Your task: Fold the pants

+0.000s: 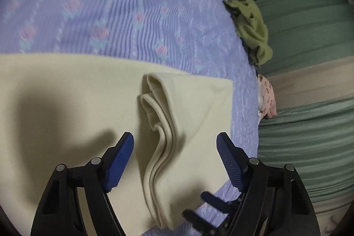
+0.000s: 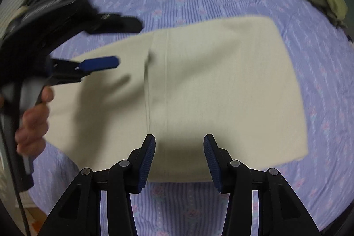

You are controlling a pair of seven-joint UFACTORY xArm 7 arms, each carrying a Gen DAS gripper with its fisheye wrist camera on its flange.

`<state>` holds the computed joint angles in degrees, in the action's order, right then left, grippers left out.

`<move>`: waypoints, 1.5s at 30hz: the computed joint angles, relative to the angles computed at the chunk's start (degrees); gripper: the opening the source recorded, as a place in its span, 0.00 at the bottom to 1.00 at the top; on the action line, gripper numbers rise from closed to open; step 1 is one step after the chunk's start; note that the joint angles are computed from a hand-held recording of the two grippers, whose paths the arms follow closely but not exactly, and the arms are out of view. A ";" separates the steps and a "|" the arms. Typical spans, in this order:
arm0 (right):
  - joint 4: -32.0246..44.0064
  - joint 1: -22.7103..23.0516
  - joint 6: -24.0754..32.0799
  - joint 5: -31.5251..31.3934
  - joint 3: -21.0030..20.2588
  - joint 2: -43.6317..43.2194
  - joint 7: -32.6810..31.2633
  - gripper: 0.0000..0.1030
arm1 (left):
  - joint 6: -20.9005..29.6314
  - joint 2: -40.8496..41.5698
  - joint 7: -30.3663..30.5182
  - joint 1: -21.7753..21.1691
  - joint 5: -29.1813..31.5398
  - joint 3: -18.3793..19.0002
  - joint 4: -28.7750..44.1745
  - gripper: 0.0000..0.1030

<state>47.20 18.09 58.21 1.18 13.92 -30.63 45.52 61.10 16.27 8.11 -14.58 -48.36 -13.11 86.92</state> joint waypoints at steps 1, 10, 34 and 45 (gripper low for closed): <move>-1.00 0.08 -0.93 0.72 -0.39 -0.37 0.20 0.46 | 1.12 1.58 -0.11 -0.07 -0.35 -0.31 1.21 0.68; -4.53 0.84 -3.98 4.42 -2.73 -0.65 -2.87 0.46 | 1.30 4.20 -1.94 0.97 -7.83 -2.18 1.55 0.37; 6.78 3.95 -6.03 8.78 -2.09 11.86 -11.01 0.46 | -6.27 -3.24 -3.83 -0.55 16.11 2.84 -3.55 0.14; 4.67 5.82 -7.46 15.04 -2.49 15.13 -13.49 0.46 | -12.80 -4.87 -9.88 -1.29 28.33 3.44 -6.17 0.55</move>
<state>51.87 23.90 50.75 16.22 11.43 -15.50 32.03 48.30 11.39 -1.77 -15.87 -20.03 -9.67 80.75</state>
